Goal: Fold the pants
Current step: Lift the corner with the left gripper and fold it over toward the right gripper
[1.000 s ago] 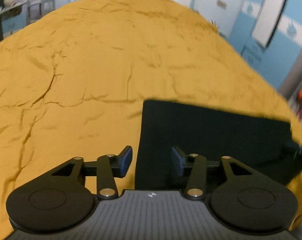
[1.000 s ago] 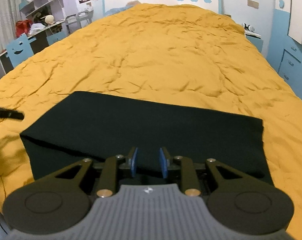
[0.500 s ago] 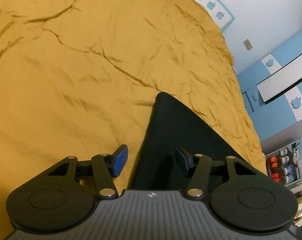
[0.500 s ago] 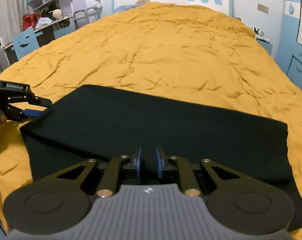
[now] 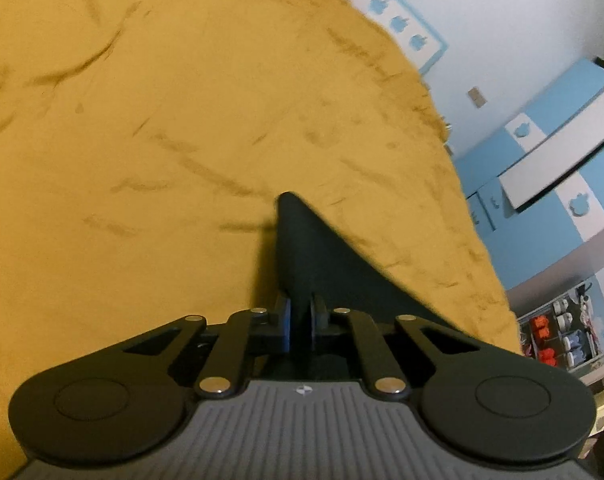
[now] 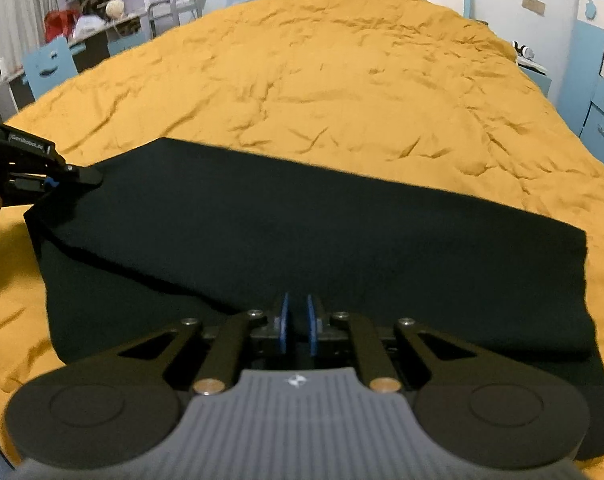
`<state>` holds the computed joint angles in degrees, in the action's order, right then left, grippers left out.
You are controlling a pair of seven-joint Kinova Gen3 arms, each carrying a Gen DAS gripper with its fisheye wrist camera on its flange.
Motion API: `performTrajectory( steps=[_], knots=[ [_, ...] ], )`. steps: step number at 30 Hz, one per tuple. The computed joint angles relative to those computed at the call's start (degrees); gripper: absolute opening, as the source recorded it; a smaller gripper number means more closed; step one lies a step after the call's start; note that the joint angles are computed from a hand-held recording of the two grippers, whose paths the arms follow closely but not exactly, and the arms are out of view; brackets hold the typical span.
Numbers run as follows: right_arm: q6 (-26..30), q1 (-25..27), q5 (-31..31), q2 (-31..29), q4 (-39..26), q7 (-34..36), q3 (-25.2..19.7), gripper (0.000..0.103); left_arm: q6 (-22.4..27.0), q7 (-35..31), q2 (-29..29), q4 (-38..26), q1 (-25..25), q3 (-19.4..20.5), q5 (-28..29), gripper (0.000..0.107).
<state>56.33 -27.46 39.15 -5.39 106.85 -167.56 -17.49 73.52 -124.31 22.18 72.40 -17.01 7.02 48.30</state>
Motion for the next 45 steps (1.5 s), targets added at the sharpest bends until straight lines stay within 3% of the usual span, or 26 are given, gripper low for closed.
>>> performTrajectory(
  steps=[7, 14, 23, 30, 31, 33, 38, 45],
  knots=[
    [-0.39, 2.37, -0.32, -5.2, 1.71, -1.96, -1.08, 0.006, -2.36, -1.03, -8.3, 1.22, 5.09, 0.54, 0.05, 0.008],
    [-2.51, 7.59, -4.24, -11.41, 4.42, -1.85, -2.44, 0.006, -6.76, -1.06, -14.16, 3.85, 15.64, 1.27, -5.48, 0.008],
    [-3.82, 13.59, -8.73, -15.65, 7.14, -0.64, -5.75, 0.006, -7.29, 1.66, -12.86, 7.3, 26.42, 3.26, -14.1, 0.008],
    [-6.03, 17.0, -12.99, -17.3, 8.53, 1.96, -6.31, 0.007, -0.1, 5.79, -7.88, 3.46, 26.88, 3.44, -15.26, 0.012],
    [-6.13, 17.44, -13.25, -17.25, 8.49, 2.33, -6.54, 0.007, 1.64, 6.21, -6.79, 2.41, 26.24, 3.53, -14.37, 0.019],
    [-6.34, 18.1, -13.9, -17.36, 8.44, 2.79, -6.92, 0.007, 5.39, 6.39, -4.6, 0.69, 24.33, 3.92, -11.48, 0.019],
    [-7.62, 19.5, -15.73, -17.7, 8.43, 3.36, -6.53, 0.02, 8.13, 3.36, -4.56, 0.73, 20.32, 4.16, -6.0, 0.028],
    [-13.62, 21.17, -19.81, -17.49, 10.06, 5.04, -3.22, 0.032, 1.07, 1.17, -8.65, 2.67, 18.27, 1.43, -6.08, 0.031]
  ],
)
